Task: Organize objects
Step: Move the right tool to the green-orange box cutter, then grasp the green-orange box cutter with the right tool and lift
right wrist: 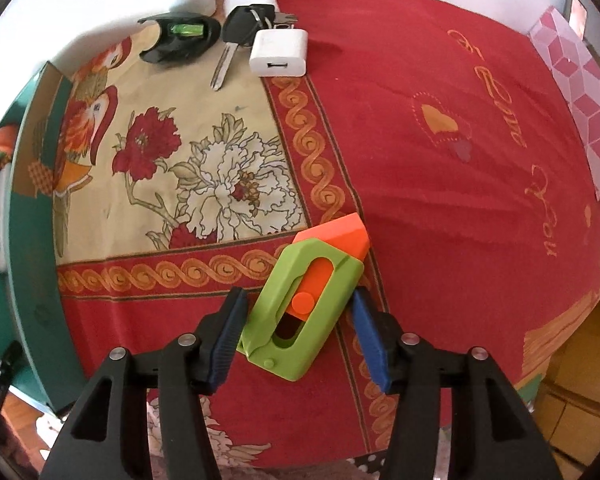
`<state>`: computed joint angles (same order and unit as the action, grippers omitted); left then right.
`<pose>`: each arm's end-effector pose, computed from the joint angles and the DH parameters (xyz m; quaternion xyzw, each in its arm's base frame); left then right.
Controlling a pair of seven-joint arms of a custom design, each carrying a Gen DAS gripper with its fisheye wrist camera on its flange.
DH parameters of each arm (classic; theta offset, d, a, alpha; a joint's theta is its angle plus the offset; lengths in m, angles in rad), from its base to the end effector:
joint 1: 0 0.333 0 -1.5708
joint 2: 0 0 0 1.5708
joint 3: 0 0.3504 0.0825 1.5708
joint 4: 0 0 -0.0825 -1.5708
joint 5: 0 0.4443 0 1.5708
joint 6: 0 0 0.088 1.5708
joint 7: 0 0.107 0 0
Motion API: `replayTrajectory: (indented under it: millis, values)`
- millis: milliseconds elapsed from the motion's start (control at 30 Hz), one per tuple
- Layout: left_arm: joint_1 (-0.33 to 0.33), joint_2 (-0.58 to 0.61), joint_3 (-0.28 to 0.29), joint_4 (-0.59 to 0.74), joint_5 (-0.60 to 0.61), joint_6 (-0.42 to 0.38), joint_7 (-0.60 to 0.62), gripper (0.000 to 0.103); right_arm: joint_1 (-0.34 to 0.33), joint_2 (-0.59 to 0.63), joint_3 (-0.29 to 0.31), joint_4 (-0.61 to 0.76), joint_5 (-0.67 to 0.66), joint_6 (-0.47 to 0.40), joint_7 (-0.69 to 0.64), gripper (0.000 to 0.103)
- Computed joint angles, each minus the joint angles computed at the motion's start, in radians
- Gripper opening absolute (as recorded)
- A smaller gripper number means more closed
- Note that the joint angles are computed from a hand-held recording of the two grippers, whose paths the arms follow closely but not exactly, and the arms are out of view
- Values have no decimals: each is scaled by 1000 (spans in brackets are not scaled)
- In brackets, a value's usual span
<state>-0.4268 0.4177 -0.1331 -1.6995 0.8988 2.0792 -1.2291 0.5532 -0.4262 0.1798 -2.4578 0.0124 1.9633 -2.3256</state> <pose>0.6477 -0.3473 0.3657 -0.9310 -0.0980 -0.2666 0.2290 0.3301 0.3002 0.4467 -0.0533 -0.9974 0.0483 0.0050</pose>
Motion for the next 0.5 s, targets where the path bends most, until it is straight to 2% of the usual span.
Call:
replayTrajectory:
  millis: [233,400,500]
  values:
    - [-10,15,2,19,-2,-17,-11,13,-1,35,6,34,-10,-15,-3,54]
    - [-15,27,3,35,-4,-25,-14,13,-2,56,9,57,-22,-23,-8,42]
    - [-19,34,5,44,-5,-29,-16,13,-2,70,11,72,-28,-27,-13,41]
